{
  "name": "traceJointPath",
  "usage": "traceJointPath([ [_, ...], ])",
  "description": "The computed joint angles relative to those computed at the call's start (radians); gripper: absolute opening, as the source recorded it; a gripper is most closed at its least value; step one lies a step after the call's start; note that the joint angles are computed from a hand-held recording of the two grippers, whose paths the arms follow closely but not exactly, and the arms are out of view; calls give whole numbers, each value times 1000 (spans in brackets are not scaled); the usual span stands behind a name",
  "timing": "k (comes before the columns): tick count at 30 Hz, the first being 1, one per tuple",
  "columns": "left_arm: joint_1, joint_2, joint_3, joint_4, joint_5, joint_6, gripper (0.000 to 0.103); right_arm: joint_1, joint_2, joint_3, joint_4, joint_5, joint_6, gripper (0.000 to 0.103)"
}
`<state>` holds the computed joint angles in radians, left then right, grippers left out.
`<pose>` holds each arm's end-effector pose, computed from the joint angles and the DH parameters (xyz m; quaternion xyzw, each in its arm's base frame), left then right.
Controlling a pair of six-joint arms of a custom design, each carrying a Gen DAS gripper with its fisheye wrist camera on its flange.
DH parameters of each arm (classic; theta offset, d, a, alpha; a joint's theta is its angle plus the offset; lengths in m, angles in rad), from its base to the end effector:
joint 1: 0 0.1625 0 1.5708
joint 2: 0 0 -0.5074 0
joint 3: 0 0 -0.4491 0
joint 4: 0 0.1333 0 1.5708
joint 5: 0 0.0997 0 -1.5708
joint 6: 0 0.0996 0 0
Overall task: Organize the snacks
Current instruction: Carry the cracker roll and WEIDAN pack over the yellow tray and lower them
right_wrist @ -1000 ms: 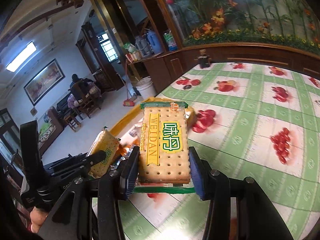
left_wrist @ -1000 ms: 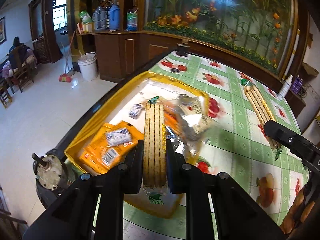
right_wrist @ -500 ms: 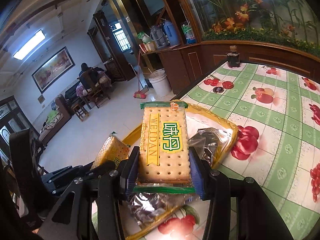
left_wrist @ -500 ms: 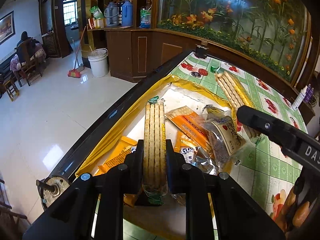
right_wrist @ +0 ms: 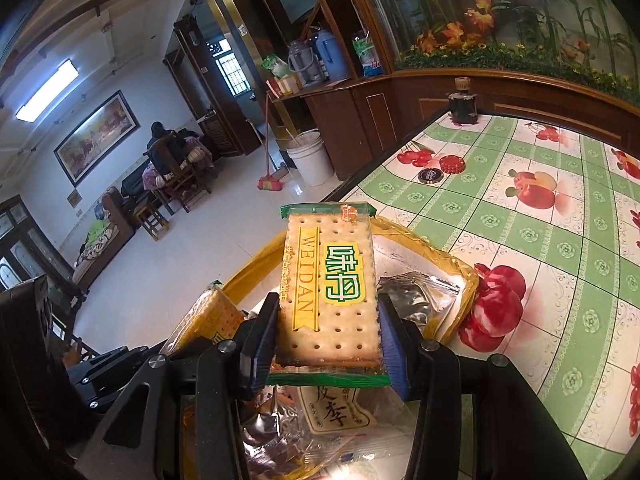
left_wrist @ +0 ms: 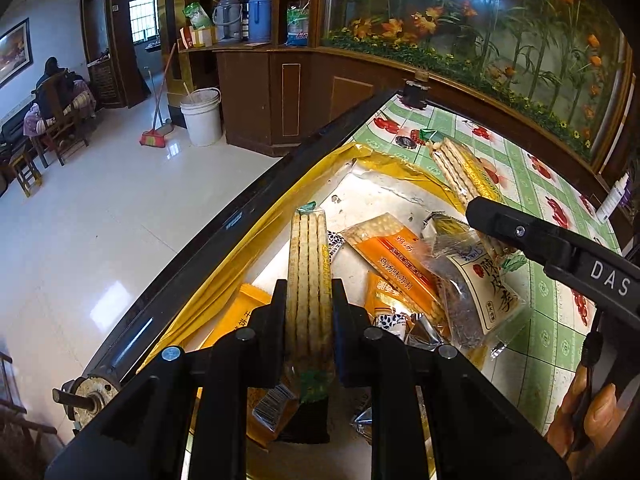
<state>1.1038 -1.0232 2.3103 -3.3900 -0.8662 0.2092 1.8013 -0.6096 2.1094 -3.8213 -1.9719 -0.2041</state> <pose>-0.0549 -0.5483 0.1497 0.2148 0.8844 -0.2875 0.2984 0.2252 -0.5463 0.0060 0.1253 -0.9060 0.3617 0.1806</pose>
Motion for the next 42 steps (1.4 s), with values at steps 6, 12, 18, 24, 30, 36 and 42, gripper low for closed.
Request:
traceJointPath([
  [6,0,8,-8,7,6,-4,17,-10,8,-17,22,7,-6,48],
  [12,0,10,-9,3,10,1,16,-15,12,-26,27,11,-13,48],
  [18,0,19,-9,-21,18,19,17,-15,18,-34,32,3,-20,48],
  [24,-1,20,-6,-35,23,23,17,-12,22,-43,41,-1,-19,48],
  [30,2,19,-6,-32,22,24,17,-11,29,-60,56,-7,-24,48],
  [36,2,22,-8,-42,25,28,17,-13,32,-69,63,-8,-25,48],
  [42,-4,22,-1,-69,25,39,17,-14,36,-75,64,-11,-28,48],
])
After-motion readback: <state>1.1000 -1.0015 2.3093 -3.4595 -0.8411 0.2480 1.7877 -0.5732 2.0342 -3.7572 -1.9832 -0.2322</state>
